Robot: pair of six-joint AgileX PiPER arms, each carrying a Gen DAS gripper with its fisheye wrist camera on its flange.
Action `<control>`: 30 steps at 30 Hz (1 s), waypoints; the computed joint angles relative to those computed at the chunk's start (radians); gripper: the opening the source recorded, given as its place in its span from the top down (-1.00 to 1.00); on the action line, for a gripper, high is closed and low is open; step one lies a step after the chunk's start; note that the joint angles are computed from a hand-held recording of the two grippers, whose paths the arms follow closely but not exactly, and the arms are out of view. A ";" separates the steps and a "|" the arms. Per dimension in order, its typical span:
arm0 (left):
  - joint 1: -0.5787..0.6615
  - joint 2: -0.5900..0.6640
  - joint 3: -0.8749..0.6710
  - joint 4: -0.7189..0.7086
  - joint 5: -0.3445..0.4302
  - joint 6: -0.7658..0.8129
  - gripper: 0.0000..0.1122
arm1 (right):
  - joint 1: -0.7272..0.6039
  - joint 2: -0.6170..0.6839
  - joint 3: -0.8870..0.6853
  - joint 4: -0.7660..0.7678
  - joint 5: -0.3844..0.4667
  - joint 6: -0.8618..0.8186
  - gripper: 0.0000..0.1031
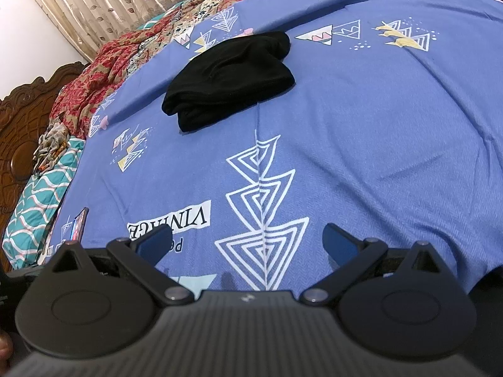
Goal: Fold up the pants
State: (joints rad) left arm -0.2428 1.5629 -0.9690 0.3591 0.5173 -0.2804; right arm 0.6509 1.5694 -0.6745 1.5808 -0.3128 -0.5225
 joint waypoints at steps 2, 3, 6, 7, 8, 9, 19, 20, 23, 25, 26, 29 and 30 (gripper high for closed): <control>0.000 0.000 -0.001 0.000 0.001 0.000 -0.83 | 0.000 0.000 0.000 0.003 -0.001 -0.003 -0.99; -0.001 0.000 0.000 0.002 0.000 -0.003 -0.83 | -0.001 -0.001 0.000 0.002 0.001 -0.002 -0.99; -0.001 0.000 0.001 0.002 0.000 -0.004 -0.83 | -0.002 -0.001 0.000 0.004 0.001 -0.007 -0.99; -0.001 0.000 0.000 0.000 -0.001 -0.003 -0.83 | -0.002 -0.001 -0.001 0.005 0.001 -0.008 -0.99; -0.001 0.000 -0.001 0.001 -0.001 -0.004 -0.83 | -0.001 -0.001 -0.001 0.006 0.000 -0.008 -0.99; -0.002 0.000 -0.003 0.002 -0.001 -0.005 -0.83 | -0.002 -0.002 -0.001 0.007 0.000 -0.010 -0.99; 0.002 -0.001 -0.006 -0.015 0.001 0.014 -0.83 | -0.010 -0.003 -0.001 0.004 0.004 -0.011 -0.99; 0.002 -0.001 -0.006 -0.017 0.003 0.016 -0.83 | -0.010 -0.003 -0.001 0.004 0.005 -0.011 -0.99; 0.007 0.000 -0.007 -0.045 0.006 0.047 -0.83 | -0.010 -0.004 0.000 0.002 0.005 -0.009 -0.99; 0.009 0.001 -0.008 -0.061 0.008 0.062 -0.83 | -0.011 -0.004 0.000 0.001 0.005 -0.008 -0.99; 0.010 0.002 -0.010 -0.066 0.009 0.067 -0.83 | -0.009 -0.004 0.001 0.001 0.004 -0.008 -0.99; 0.010 0.002 -0.010 -0.069 0.011 0.069 -0.83 | -0.012 -0.003 -0.001 0.001 0.006 -0.007 -0.99; 0.010 0.002 -0.010 -0.071 0.012 0.070 -0.83 | -0.013 -0.004 0.000 0.000 0.007 -0.007 -0.99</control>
State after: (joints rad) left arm -0.2327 1.5652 -0.9786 0.2886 0.5296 -0.2104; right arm 0.6379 1.5658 -0.6750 1.5810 -0.3062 -0.5296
